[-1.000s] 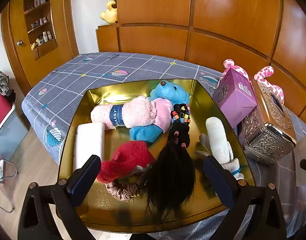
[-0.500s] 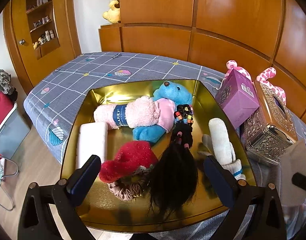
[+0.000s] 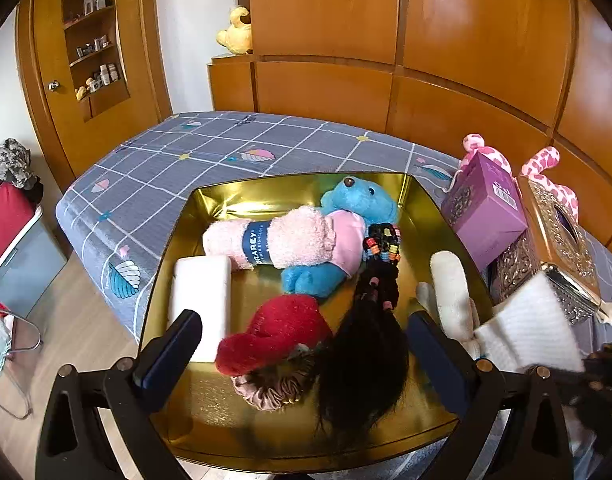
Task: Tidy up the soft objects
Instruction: 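Carry the white paper towel to the gold tray and release it with the right gripper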
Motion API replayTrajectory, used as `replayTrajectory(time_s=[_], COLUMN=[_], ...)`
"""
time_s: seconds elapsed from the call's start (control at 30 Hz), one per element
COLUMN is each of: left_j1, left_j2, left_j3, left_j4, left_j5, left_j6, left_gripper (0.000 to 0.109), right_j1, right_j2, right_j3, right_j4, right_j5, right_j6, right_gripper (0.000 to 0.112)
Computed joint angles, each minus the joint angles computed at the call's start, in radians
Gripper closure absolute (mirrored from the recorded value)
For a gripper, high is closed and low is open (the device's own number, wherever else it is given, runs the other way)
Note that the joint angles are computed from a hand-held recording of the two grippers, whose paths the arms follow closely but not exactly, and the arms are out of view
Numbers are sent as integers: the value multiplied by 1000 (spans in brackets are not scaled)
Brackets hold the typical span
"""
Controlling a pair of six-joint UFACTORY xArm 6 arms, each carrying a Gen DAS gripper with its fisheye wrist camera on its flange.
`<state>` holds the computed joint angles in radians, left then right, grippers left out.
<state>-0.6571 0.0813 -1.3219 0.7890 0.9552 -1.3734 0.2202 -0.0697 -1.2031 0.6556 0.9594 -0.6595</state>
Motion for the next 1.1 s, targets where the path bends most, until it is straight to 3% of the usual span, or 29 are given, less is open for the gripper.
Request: replayTrajectory(time_s=[0.23, 0.5, 0.7, 0.83, 0.93, 1.0, 1.1], left_j1=[14, 37, 47, 49, 52, 51, 47], left_j2=[-23, -47, -52, -57, -57, -58, -60], left_j3=[18, 48, 58, 66, 66, 67, 67], left_j4=[17, 20, 16, 20, 14, 14, 23], left_j5=[8, 14, 15, 20, 18, 21, 25], left_j6=[-34, -67, -78, -91, -91, -94, -98], left_gripper=[6, 6, 6, 6, 6, 6, 6], right_j1=[60, 117, 176, 181, 171, 164, 151], right_j2=[76, 199, 338, 422, 433, 424, 409], right_j3=[-85, -193, -295, -370, -376, -370, -360], right_j4=[-8, -56, -236, -308, -280, -255, -191], right_j5=[58, 5, -98, -93, -87, -69, -49], right_j6=[14, 78, 183, 273, 267, 247, 208], right_gripper=[103, 103, 103, 103, 103, 99, 84])
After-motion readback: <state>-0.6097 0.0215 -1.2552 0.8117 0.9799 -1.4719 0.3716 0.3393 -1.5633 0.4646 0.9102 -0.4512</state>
